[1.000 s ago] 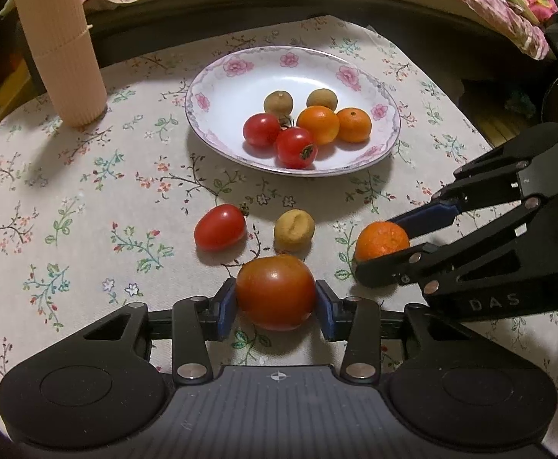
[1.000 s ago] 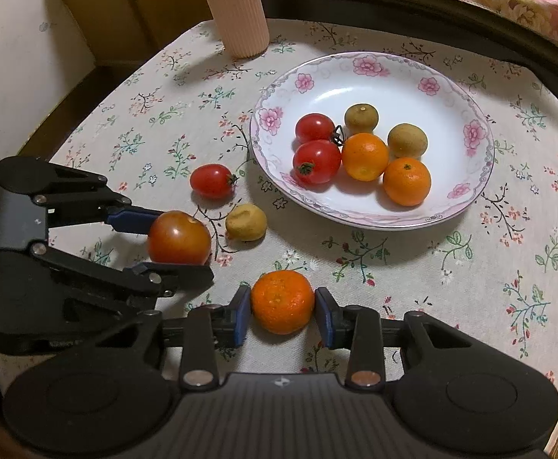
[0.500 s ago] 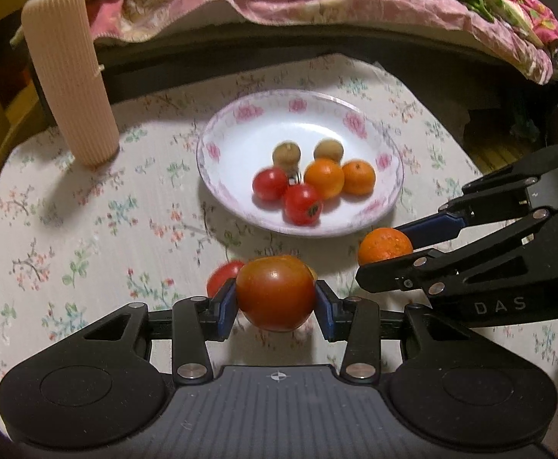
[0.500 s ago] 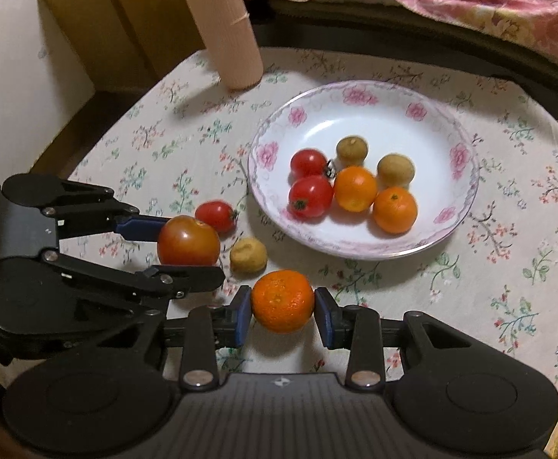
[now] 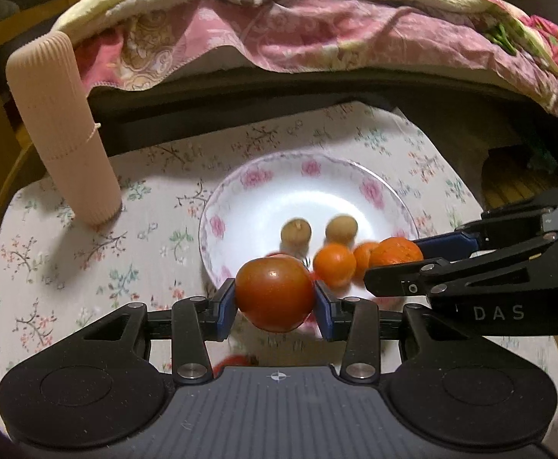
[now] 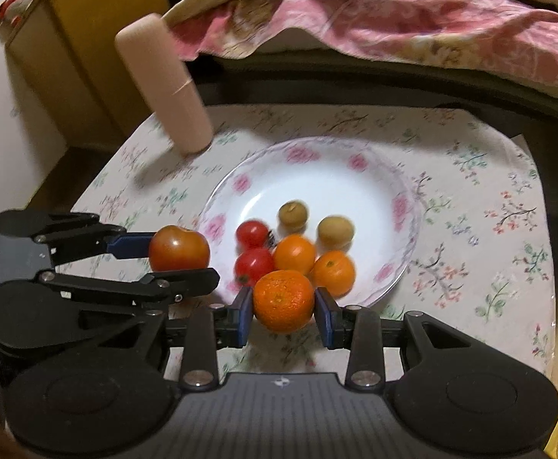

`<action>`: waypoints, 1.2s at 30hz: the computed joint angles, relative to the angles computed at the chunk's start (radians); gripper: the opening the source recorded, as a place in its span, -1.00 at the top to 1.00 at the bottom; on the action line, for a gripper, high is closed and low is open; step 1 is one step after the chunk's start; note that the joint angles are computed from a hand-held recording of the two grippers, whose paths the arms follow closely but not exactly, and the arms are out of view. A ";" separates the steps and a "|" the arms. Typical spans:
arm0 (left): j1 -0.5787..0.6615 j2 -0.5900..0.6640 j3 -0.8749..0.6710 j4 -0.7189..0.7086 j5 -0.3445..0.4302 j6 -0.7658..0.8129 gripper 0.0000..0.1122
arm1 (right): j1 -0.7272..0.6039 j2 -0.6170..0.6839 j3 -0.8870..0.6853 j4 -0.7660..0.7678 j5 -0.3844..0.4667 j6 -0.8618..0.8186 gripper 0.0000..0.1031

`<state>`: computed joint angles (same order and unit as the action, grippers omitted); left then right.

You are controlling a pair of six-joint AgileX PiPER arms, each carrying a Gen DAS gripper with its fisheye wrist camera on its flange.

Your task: Organize fruits

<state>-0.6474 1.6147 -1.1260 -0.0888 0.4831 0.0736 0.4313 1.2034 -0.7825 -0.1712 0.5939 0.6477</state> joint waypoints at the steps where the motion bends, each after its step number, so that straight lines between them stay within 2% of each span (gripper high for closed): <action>1: 0.004 0.013 -0.014 -0.011 0.002 0.000 0.13 | -0.019 0.002 -0.001 0.012 -0.010 -0.015 0.28; 7: 0.012 0.065 -0.058 -0.004 -0.005 -0.025 0.13 | -0.081 0.041 -0.019 0.025 -0.050 -0.052 0.28; 16: 0.019 0.103 -0.094 0.021 -0.002 -0.053 0.13 | -0.101 0.094 -0.031 -0.003 -0.098 -0.046 0.28; 36: 0.033 0.149 -0.130 0.003 -0.012 -0.056 0.12 | -0.145 0.173 -0.067 -0.023 -0.148 -0.058 0.27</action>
<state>-0.6140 1.7634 -1.2558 -0.0861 0.4709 0.0175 0.2864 1.3767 -0.8499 -0.1945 0.4458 0.5892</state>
